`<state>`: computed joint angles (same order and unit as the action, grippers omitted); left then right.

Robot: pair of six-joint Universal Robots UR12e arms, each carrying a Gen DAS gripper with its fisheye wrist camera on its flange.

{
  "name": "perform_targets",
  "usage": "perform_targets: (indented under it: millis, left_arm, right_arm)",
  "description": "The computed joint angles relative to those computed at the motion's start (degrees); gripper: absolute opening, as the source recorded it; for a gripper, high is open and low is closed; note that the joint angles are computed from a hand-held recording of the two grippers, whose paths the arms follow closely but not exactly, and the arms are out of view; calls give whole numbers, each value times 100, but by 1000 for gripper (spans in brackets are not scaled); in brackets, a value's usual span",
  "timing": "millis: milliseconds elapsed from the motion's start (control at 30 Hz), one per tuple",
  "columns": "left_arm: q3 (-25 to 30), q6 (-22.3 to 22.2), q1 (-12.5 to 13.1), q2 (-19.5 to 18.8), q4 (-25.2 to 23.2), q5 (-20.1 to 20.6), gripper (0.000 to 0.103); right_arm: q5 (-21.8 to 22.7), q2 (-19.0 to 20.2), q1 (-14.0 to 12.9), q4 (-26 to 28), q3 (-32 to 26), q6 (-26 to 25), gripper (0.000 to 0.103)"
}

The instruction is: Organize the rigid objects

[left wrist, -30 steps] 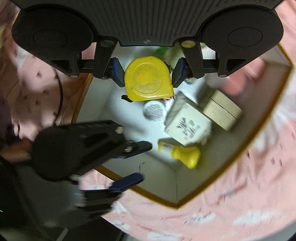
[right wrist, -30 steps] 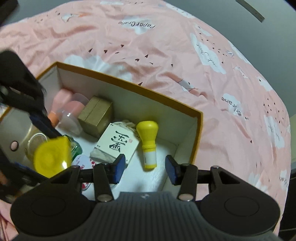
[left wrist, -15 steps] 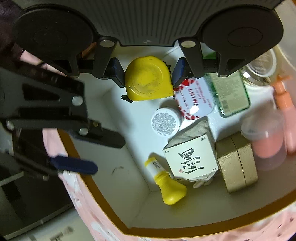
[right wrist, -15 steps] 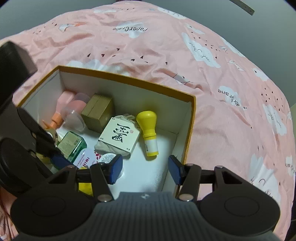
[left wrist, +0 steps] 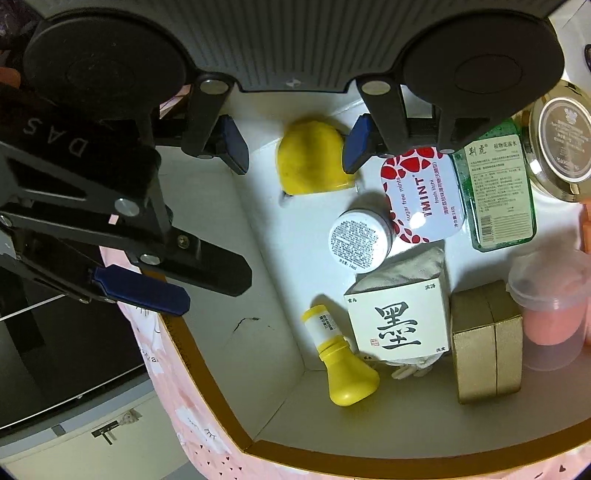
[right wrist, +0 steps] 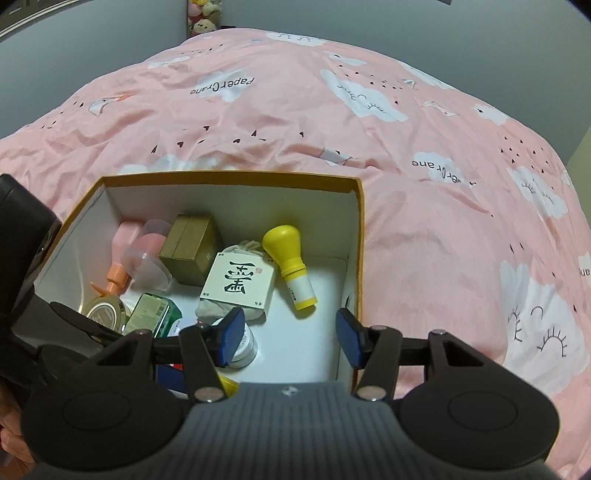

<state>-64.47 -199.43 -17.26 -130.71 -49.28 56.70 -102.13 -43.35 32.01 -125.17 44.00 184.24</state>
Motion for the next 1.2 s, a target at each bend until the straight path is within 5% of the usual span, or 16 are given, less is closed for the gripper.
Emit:
perform_targets:
  millis: [200,567,867,1067,1200]
  left_arm:
    - [-116,-51,-9,113,167,216,70]
    - [-645,283,30,576,880,690,76]
    - [-1525,415,34,1149,2635,1275,79]
    - [-2146,473,5,1493,3891,2046,82]
    - [-2562,241,13,1708,4635,2749,85]
  right_arm:
    - [-18,-7,13,114,-33,177,56]
    - [-317,-207,159,-470,306,569,83]
    - [-562,-617,291,-1747,1123,1507,94]
    - [-851,-872,446,-2762,1735,2180,95]
    - [-1264,-884,635,-3113,1870,2066,96]
